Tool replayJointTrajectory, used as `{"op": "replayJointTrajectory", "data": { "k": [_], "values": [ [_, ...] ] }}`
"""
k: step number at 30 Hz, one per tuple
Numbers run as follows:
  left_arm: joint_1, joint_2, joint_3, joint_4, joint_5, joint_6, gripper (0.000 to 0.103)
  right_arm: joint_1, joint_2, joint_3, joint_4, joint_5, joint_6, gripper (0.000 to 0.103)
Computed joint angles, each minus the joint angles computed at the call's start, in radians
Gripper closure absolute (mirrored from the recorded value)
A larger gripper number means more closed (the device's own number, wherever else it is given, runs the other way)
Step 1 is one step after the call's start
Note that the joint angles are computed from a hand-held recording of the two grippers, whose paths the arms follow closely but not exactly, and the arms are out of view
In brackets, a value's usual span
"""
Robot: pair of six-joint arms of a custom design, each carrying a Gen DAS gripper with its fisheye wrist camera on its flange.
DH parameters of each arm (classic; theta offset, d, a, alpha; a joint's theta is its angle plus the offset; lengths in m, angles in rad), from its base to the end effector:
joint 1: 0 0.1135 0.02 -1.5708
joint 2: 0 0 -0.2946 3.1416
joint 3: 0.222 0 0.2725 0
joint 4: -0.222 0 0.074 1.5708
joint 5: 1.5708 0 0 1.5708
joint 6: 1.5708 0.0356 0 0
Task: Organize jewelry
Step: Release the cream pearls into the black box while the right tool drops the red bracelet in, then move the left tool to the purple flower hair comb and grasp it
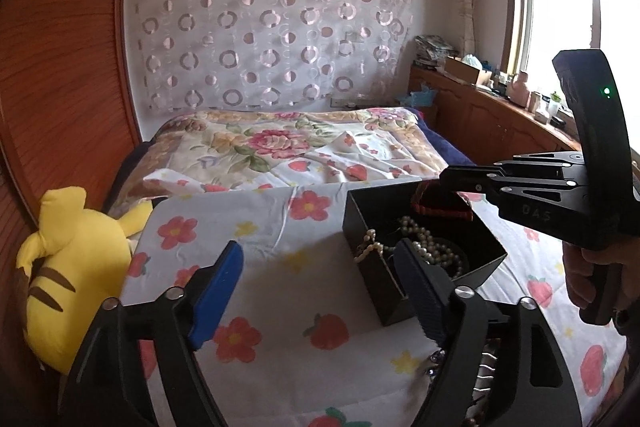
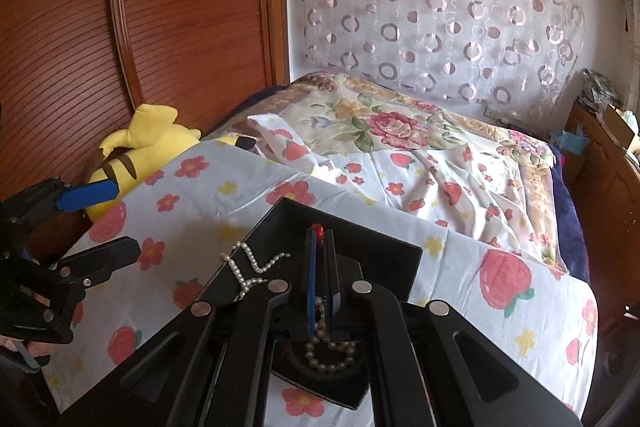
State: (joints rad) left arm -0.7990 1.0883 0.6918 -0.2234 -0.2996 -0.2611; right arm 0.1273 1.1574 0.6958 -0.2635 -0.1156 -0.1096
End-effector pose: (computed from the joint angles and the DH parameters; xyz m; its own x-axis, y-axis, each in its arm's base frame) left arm 0.1746 -0.1644 0.2644 -0.5249 0.1858 -0.8306 0.3951 0.9176 -0.0445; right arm 0.2457 0.0356 0.2461 -0.6307 -0.1903 -0.7523 -0.2824 0.9593 -0.0058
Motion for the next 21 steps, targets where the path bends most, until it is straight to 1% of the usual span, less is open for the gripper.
{"op": "replayJointTrajectory", "data": {
  "k": [1,2,3,4,7,9,12,17,21],
  "values": [
    [-0.004,-0.006,-0.008,0.003,-0.006,-0.002,0.02,0.001,-0.001,-0.002,0.002,0.002,0.0,0.088],
    [-0.011,-0.01,-0.014,0.006,-0.016,-0.003,0.015,-0.001,-0.003,-0.003,0.002,0.0,0.0,0.081],
    [-0.015,-0.009,-0.015,0.007,-0.022,-0.002,0.012,-0.004,-0.007,-0.005,0.004,-0.002,0.002,0.068],
    [-0.023,-0.012,-0.02,0.008,-0.033,-0.003,0.011,-0.001,-0.01,-0.009,0.01,0.001,0.004,0.066],
    [-0.034,-0.021,-0.029,0.008,-0.039,-0.013,0.009,-0.008,-0.041,-0.023,0.004,-0.003,-0.002,0.066],
    [-0.041,-0.03,-0.036,0.007,-0.031,-0.02,0.008,-0.02,-0.092,-0.046,-0.01,-0.018,-0.016,0.066],
    [-0.08,-0.039,-0.048,0.0,-0.05,-0.032,0.008,-0.044,-0.173,-0.085,-0.044,-0.045,-0.032,0.066],
    [-0.163,-0.062,-0.077,-0.014,-0.105,-0.065,0.008,-0.095,-0.331,-0.166,-0.129,-0.089,-0.078,0.066],
    [-0.224,-0.063,-0.087,-0.038,-0.13,-0.097,0.008,-0.185,-0.456,-0.228,-0.221,-0.162,-0.124,0.066]
  ]
}}
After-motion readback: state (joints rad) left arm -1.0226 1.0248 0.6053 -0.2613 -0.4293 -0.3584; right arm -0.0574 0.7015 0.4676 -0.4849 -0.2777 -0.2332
